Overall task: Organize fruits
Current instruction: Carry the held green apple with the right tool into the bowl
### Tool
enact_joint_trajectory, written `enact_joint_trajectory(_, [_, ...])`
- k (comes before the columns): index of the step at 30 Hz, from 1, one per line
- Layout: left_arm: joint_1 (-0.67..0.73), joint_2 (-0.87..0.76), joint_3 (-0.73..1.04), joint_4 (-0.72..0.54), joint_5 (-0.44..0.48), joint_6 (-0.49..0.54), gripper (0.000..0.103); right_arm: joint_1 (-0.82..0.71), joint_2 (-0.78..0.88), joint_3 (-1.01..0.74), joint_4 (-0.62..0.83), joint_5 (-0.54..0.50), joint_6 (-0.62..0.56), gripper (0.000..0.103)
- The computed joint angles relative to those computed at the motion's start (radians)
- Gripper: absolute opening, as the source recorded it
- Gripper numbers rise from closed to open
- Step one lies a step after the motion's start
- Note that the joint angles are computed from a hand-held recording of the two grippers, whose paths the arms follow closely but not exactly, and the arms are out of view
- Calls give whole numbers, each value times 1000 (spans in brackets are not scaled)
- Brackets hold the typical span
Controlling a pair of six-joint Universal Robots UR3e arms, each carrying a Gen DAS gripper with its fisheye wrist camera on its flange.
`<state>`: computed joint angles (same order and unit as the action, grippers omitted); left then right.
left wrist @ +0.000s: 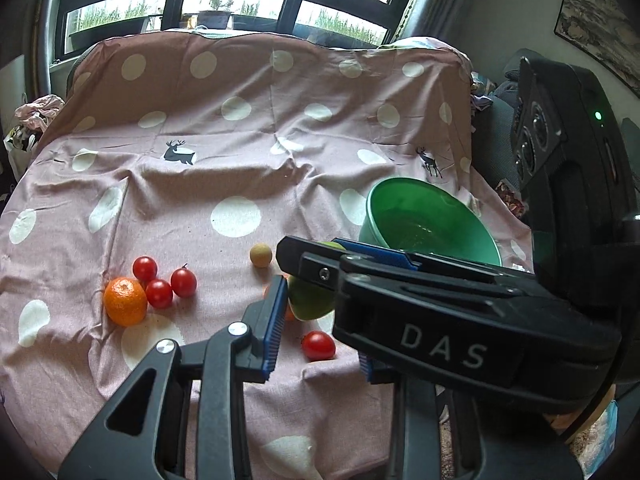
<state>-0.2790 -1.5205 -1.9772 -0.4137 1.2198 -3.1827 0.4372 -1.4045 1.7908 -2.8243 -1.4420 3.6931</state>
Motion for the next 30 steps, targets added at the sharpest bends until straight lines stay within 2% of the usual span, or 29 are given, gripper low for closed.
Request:
enact_joint_trajectory(17, [-130, -154, 200, 5, 24, -13, 31, -119, -190, 204, -76, 9, 20, 40])
enact_joint_trajectory(30, [-213, -331, 399, -28, -7, -20, 31, -252, -341, 358, -66, 32, 17, 40])
